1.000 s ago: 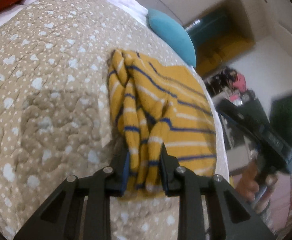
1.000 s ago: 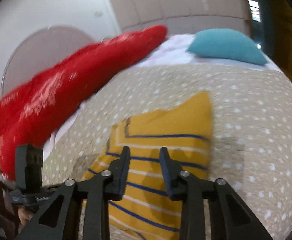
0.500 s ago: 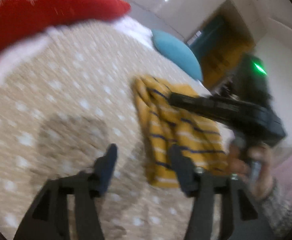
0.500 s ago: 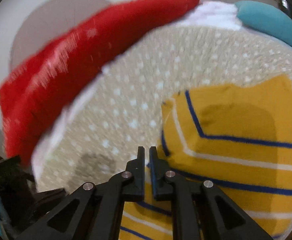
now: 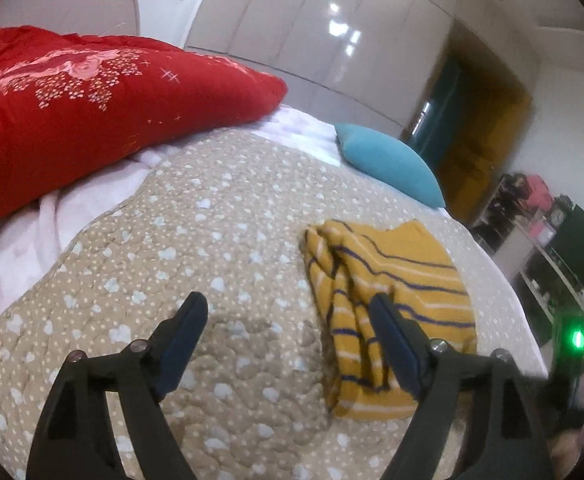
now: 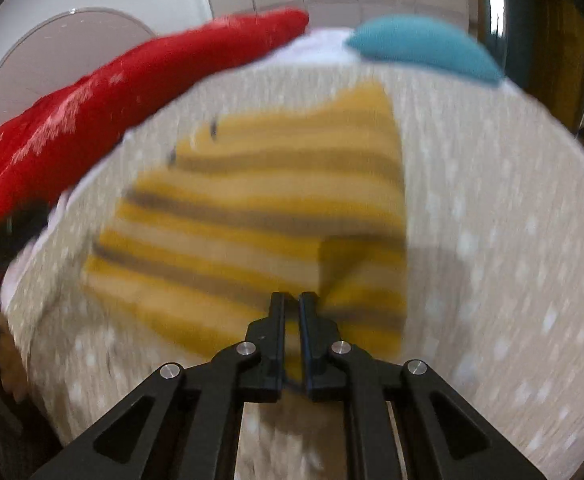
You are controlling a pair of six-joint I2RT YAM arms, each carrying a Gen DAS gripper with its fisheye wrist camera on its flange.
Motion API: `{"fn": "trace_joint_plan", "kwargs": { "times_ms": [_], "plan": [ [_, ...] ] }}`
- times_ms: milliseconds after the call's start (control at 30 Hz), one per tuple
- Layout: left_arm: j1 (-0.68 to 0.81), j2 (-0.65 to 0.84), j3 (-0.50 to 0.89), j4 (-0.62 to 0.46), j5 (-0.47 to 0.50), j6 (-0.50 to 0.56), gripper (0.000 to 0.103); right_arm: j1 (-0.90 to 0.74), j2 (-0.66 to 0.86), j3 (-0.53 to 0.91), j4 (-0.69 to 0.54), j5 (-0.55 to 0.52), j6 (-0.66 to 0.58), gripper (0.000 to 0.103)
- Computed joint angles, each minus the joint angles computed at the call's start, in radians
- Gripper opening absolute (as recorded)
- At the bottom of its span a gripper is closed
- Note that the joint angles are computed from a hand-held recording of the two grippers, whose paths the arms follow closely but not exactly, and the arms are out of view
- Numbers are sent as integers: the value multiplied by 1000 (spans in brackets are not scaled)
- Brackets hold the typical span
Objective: Fold small clothes
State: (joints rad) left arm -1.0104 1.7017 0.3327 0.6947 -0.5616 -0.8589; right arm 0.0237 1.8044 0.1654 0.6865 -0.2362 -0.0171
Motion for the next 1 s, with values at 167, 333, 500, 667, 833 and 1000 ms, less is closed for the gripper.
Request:
{"fn": "trace_joint_plan", "kwargs": {
  "times_ms": [167, 333, 500, 667, 833, 1000],
  "plan": [
    [-30, 7, 12, -13, -79, -5, 84, -15, -262, -118, -60, -34, -22, 8],
    [-60, -2, 40, -93, -169, -32, 91, 121, -436, -25, -247, 5, 46, 9],
    [-95, -27, 76, -287, -371, -145, 98, 283, -106, 221, -172, 90, 156, 8],
    [-87, -77, 58, -413, -490, -263, 103, 356, 138, 430, -236, 15, 188, 16],
    [-125, -85, 100, -586, -608, -360, 103, 332, 22, 303, -166, -99, 189, 18],
    [-230, -32, 240, -976, -743, -643, 103, 177, -135, 45, -26, -51, 163, 39]
  ]
}}
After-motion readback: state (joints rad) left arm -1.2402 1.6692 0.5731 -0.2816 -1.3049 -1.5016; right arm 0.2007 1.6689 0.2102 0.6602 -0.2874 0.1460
